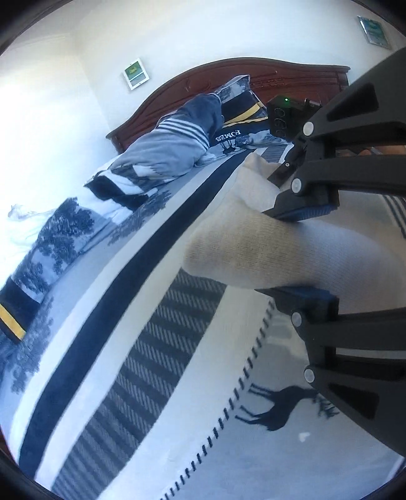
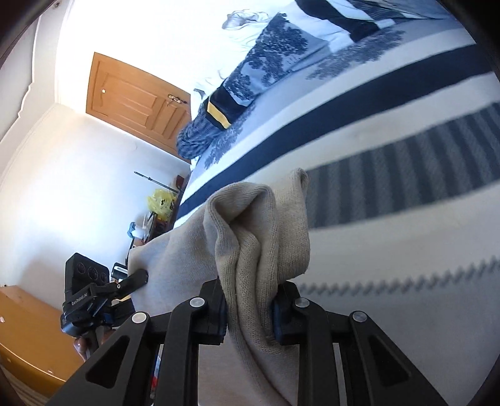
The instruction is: Fold small clothes
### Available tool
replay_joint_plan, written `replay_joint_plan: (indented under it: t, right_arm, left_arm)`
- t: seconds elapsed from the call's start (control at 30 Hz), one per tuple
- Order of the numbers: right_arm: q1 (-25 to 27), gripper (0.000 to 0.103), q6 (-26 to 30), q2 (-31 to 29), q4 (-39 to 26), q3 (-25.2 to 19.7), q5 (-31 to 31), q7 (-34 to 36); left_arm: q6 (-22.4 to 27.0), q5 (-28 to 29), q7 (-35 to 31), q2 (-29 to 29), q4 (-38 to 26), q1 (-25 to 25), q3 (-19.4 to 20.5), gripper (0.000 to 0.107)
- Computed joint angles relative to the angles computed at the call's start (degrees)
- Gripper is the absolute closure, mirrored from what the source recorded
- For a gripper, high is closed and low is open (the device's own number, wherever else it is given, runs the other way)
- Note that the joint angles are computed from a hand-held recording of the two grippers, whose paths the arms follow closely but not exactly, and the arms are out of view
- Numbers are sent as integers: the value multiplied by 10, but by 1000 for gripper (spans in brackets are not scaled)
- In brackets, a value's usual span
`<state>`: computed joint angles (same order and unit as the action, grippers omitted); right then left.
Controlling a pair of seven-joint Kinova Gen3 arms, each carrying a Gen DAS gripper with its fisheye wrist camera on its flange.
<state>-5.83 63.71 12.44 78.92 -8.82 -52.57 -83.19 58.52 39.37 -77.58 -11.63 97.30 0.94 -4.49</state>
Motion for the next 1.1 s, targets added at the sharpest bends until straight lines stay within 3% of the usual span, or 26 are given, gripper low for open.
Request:
replay_joint_plan:
  t: [0.13,0.2,0.27,0.33,0.4,0.5,0.57,0.6,0.73,0.83,0.97,1.03,1.1]
  right_arm:
    - [6,80,-53,-3,63,-15,-41,56]
    - [-5,80,-69,24,63,-15,-46,53]
    - [-21,80,-79,35,51,-12,-18,39]
    - [-45,80,-75,48,27,5,21,14]
    - [-30,75,-63,67,12,-12,34,-3]
    - [-24,65,-45,75,-1,-17,60,-29]
    - [-21,36,-34,70,-5,-17,71,-41]
    - [-18,32,-27,63,-5,-16,76,-48]
    - [-5,27,21,32,-6,-10,92,-50]
    - [7,27,66,6,22,-3,84,-42]
    - [5,27,98,-30,68,13,93,-61]
    - [-14,28,115,-50,90,44,107,-72]
    - [10,33,128,-66,122,39,83,-76]
  left_arm:
    - [-57,64,-86,-12,90,-3,-34,73]
    - [-54,96,-107,15,101,-27,-32,73]
    - [-42,126,-127,46,100,-26,-52,73]
    - [-42,125,-130,59,101,-32,-47,69]
    - [-41,91,-105,61,90,-52,-17,67]
    - [-42,41,-70,43,73,-50,2,48]
    - [-38,3,-47,24,61,-53,23,39]
    - [-34,-14,-30,15,58,-40,20,39]
    - [22,-54,47,-2,52,-6,19,39]
    - [52,-111,117,-28,46,-15,69,39]
    - [92,-146,197,-73,58,21,85,39]
    - [108,-156,233,-91,70,29,102,39]
    - [109,-137,257,-98,95,53,91,39]
